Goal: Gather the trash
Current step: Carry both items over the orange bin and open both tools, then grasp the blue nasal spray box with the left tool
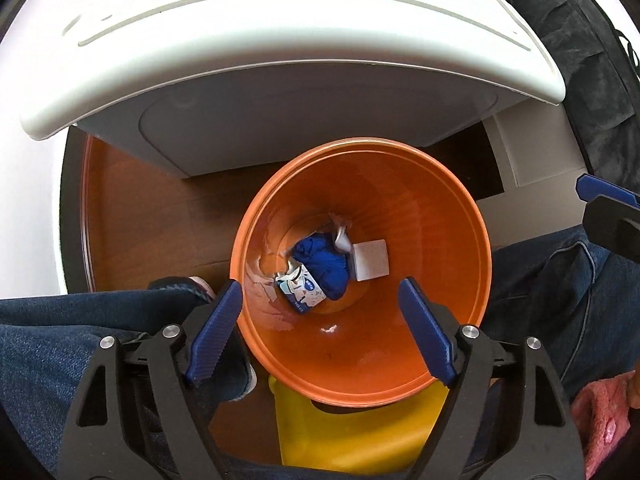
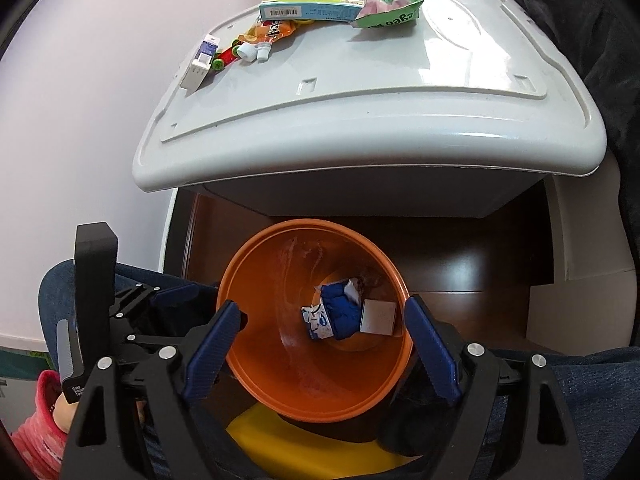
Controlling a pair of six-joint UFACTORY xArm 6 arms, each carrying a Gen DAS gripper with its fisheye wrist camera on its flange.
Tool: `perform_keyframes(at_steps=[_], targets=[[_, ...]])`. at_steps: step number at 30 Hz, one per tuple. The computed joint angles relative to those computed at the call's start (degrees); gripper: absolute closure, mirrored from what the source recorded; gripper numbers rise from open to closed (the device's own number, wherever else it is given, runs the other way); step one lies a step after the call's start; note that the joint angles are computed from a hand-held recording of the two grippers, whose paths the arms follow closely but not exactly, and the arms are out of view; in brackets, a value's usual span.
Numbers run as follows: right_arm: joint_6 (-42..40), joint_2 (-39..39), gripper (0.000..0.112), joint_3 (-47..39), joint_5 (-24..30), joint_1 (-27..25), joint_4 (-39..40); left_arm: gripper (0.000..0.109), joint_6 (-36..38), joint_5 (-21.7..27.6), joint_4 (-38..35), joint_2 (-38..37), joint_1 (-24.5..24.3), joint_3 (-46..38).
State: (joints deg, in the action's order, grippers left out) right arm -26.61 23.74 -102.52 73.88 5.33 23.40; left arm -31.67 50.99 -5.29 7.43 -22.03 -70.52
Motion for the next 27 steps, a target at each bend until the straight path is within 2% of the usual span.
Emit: perform_keyframes(at_steps=[4,7,10,12,16,21,23,27], targets=[[0.22,-0.15,0.030,0.01,-0.35,-0.34,0.76,0.030,0.44,-0.29,-0.73,-0.15,0.28,-0.03],[0.10,-0.34,0.029,0.11,-0.99,-0.52,1.53,0.030,0.92,-2.48,-2.01,-1.78,1.45,1.10],[-0.01,-0.15,0.028,-0.23,-0.93,-0.70,2.61,0.030,-1.09,-4.26,0.33,-2.85,3.25,0.58],[0.05,-0.04,0.028,-0.34,-0.87,-0.58,2.76,0.024,-2.77,-4.96,2.04,-2.89,5.11,-0.85],[-0.16,0.05,0.027,-0.38,-1.01,-0.41,2.99,0.024,-4.94,-5.36,4.27,-1.50,9.20,-5.17],[-1.13,-0.57,0.027,0.60,-2.95,-0.24,3.44,0.021,-10.54,-5.51,8.48,4.64,15.80,-15.13],[-1.40,-0.58,0.027,0.59,-3.66,-0.12,3.56,0.021,-12.13,-3.76,10.24,9.21,17.97,-21.28],[-2.33,-0.54,0.027,0.62,-4.64,0.13,3.55,0.021,-8.14,-1.58,3.00,19.63,22.11,-34.00]])
